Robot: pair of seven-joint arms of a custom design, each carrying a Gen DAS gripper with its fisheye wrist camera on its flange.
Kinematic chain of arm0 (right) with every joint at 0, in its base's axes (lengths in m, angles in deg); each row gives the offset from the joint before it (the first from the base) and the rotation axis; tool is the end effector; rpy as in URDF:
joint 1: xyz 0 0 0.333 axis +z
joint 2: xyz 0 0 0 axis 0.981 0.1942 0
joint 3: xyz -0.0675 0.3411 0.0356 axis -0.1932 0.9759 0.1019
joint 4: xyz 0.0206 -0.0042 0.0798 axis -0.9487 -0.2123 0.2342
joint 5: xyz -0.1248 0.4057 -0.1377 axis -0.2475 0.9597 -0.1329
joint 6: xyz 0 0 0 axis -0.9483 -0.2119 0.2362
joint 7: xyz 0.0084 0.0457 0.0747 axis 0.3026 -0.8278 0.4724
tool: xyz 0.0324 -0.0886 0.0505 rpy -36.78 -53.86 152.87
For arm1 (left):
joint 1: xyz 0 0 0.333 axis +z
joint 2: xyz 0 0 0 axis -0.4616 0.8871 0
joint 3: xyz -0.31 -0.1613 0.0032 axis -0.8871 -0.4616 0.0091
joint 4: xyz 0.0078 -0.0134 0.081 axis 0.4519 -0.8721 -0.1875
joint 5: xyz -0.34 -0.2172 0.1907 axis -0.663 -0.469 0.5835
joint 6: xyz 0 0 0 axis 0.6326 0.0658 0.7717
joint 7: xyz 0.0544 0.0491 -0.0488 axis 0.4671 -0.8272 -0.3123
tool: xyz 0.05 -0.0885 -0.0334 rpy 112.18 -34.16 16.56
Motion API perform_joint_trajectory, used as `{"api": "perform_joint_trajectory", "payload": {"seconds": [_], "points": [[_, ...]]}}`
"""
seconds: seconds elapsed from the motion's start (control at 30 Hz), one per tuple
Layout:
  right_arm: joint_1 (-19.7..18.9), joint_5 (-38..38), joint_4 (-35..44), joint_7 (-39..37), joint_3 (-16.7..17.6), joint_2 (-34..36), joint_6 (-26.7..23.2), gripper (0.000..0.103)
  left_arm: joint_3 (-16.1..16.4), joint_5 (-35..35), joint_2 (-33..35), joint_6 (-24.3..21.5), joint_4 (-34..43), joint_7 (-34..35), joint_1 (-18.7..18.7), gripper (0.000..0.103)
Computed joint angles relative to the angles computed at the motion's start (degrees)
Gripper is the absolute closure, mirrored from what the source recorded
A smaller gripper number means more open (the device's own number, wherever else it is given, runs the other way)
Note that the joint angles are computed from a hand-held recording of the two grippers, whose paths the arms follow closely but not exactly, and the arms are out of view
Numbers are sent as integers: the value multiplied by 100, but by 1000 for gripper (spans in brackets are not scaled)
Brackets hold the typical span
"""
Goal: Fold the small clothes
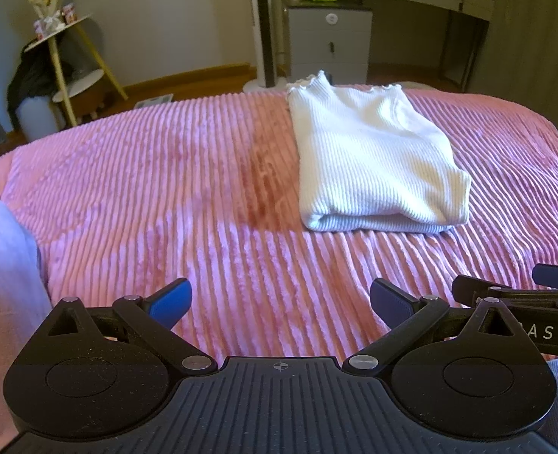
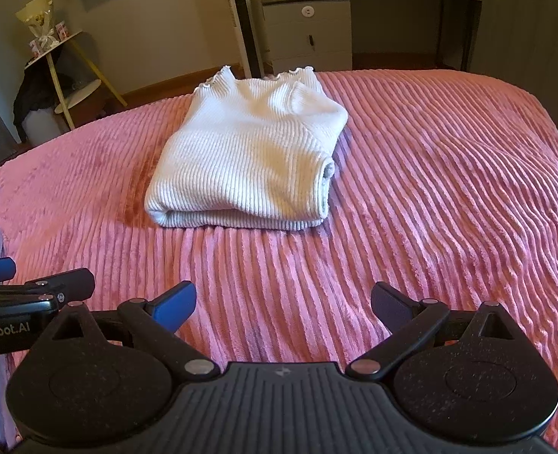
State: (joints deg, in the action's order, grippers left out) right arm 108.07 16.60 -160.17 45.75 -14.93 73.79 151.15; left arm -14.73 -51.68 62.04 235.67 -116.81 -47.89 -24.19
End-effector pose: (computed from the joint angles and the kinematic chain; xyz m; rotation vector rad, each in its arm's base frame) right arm 0.4645 0.2227 0.3979 -2.0327 1.5005 -0.3099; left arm 0.4090 -0.1793 0.4121 -2.0289 1.5003 -0.4427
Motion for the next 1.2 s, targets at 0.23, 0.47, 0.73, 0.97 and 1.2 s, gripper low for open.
{"api": "perform_joint_trajectory", "payload": {"seconds": [0.23, 0.47, 0.73, 0.97, 1.2], "points": [[3, 10, -7, -45, -10, -27, -5, 4, 11, -1, -8, -1, 6, 8, -15, 0], [17, -11, -34, -49, -32, -67, 34, 4, -1, 21, -12, -13, 34, 1, -14, 0], [14, -106, -42, 26, -51, -96, 68, 4, 1, 12, -38, -44, 32, -10, -24, 0], [9, -193, -31, 44, -58, -96, 75, 4, -29, 39, -38, -71, 54, -9, -21, 0], [20, -157, -19, -1, -85, -94, 78, 4, -11, 84, -15, -56, 86, -28, -22, 0]]}}
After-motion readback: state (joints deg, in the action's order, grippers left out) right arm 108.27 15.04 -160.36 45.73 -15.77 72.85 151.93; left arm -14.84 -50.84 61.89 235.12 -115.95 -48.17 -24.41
